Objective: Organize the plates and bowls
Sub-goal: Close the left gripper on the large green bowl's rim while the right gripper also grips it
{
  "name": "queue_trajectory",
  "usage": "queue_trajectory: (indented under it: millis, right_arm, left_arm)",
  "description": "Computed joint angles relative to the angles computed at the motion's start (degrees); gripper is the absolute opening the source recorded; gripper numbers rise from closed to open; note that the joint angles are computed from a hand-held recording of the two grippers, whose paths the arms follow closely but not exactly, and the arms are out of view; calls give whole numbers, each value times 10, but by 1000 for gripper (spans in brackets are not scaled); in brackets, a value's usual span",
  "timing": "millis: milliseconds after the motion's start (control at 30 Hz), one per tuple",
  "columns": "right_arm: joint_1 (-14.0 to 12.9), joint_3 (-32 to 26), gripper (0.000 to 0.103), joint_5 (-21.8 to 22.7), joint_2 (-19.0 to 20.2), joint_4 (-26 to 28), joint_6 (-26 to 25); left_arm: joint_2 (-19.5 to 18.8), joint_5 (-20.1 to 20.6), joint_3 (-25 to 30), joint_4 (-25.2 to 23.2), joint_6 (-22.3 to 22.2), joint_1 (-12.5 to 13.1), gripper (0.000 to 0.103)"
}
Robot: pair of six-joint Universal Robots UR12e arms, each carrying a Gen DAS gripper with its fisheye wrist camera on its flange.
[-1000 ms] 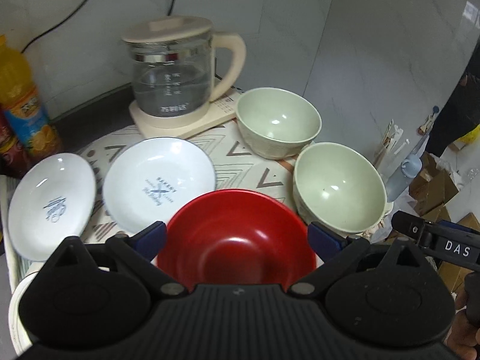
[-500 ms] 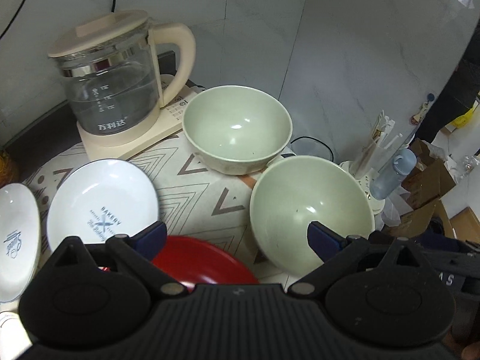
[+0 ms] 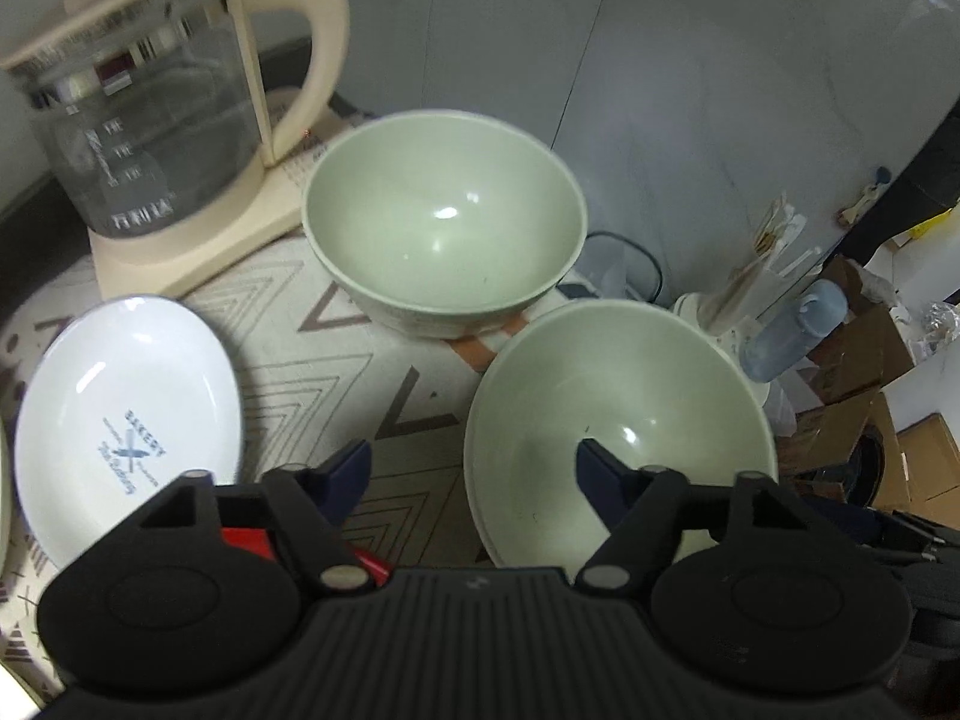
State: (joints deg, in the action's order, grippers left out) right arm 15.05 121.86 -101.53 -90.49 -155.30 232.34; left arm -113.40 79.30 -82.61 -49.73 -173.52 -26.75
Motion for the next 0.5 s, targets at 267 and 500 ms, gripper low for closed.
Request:
queue_trajectory:
  millis: [267,500]
  right_arm:
    - [-16,1,59,36,7,-7,-19]
    - [-31,0,32,75,14,1,-28]
  left_arm:
    - [-22,-1,29,-52,-10,-2,36]
    - [-32,12,41,-75,-19,-3,26]
